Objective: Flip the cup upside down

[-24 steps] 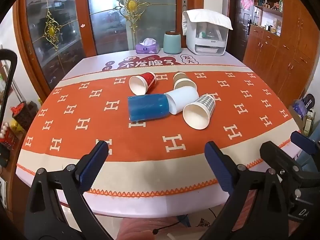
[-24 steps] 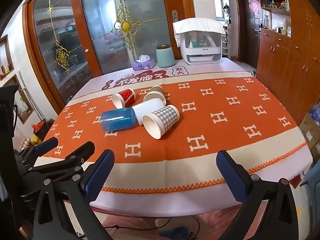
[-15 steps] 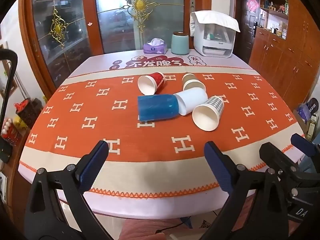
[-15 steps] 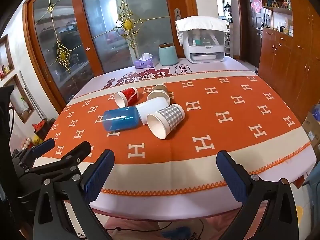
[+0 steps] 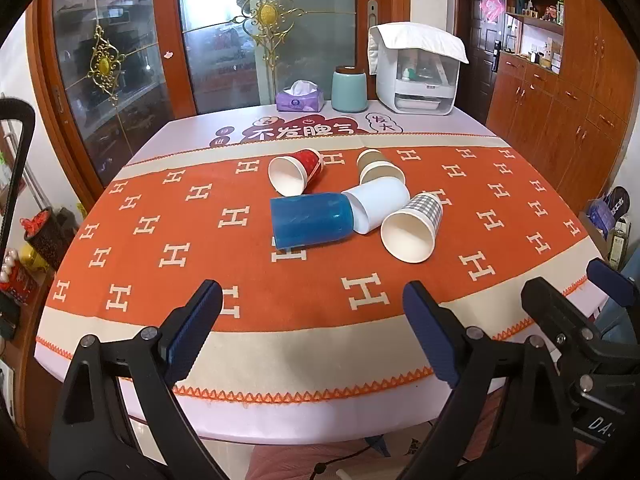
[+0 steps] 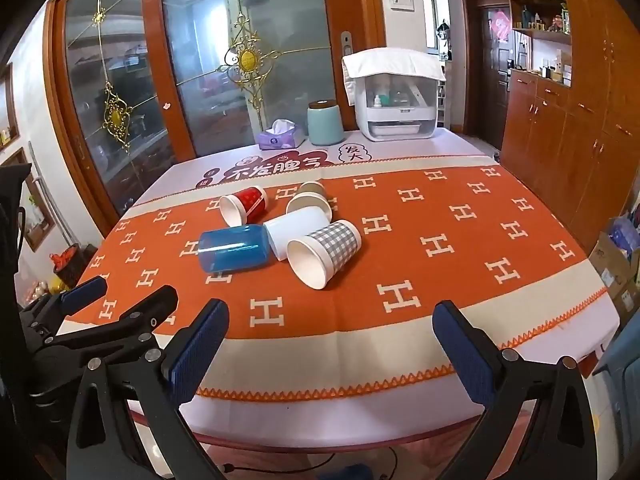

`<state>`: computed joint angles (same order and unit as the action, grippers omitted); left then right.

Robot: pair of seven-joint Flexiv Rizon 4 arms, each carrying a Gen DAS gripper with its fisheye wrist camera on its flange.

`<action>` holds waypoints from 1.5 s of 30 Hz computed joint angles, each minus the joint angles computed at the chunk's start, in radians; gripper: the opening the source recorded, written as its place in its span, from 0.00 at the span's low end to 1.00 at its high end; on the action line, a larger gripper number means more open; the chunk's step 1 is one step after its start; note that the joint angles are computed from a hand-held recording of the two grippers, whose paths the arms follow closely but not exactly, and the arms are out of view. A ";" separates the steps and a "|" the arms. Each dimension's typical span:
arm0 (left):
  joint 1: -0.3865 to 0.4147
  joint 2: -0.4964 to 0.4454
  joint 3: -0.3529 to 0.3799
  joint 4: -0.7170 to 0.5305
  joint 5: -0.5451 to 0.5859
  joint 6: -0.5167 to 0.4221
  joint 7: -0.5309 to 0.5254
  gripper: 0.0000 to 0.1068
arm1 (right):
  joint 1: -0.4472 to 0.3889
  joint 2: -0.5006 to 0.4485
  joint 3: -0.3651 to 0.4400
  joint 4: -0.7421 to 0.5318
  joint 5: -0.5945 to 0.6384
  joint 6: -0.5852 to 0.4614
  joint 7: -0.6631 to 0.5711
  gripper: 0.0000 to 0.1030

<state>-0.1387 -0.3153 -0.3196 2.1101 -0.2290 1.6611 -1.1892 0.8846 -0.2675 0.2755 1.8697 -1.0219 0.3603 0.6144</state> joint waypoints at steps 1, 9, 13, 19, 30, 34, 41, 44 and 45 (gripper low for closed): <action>0.013 0.000 -0.014 0.003 -0.003 0.002 0.003 0.84 | 0.001 0.001 0.000 0.000 -0.001 -0.002 0.001 1.00; 0.040 0.007 -0.051 0.015 -0.013 0.007 0.006 0.84 | 0.003 0.003 0.003 -0.002 0.002 -0.008 -0.003 1.00; 0.055 0.007 -0.070 0.019 -0.014 0.013 0.006 0.84 | 0.007 -0.003 0.001 -0.007 -0.001 -0.013 -0.002 1.00; 0.053 0.009 -0.064 0.023 -0.010 0.016 0.001 0.84 | 0.005 -0.001 0.003 -0.004 0.003 -0.005 -0.003 1.00; 0.017 0.004 -0.019 0.009 0.002 0.005 -0.019 0.84 | -0.027 0.011 -0.005 0.022 -0.008 0.073 -0.005 1.00; 0.015 0.003 -0.023 0.006 -0.005 -0.009 -0.021 0.84 | -0.049 0.019 -0.009 0.047 -0.016 0.126 0.008 1.00; 0.026 -0.010 -0.026 0.008 -0.016 -0.010 -0.001 0.85 | -0.062 0.017 -0.011 0.053 -0.008 0.142 -0.003 1.00; 0.029 -0.014 -0.028 0.005 -0.016 -0.015 0.005 0.85 | -0.066 0.016 -0.012 0.060 -0.005 0.152 0.001 1.00; 0.041 -0.016 -0.041 0.007 -0.021 -0.017 0.011 0.85 | -0.070 0.017 -0.014 0.063 -0.005 0.159 0.001 1.00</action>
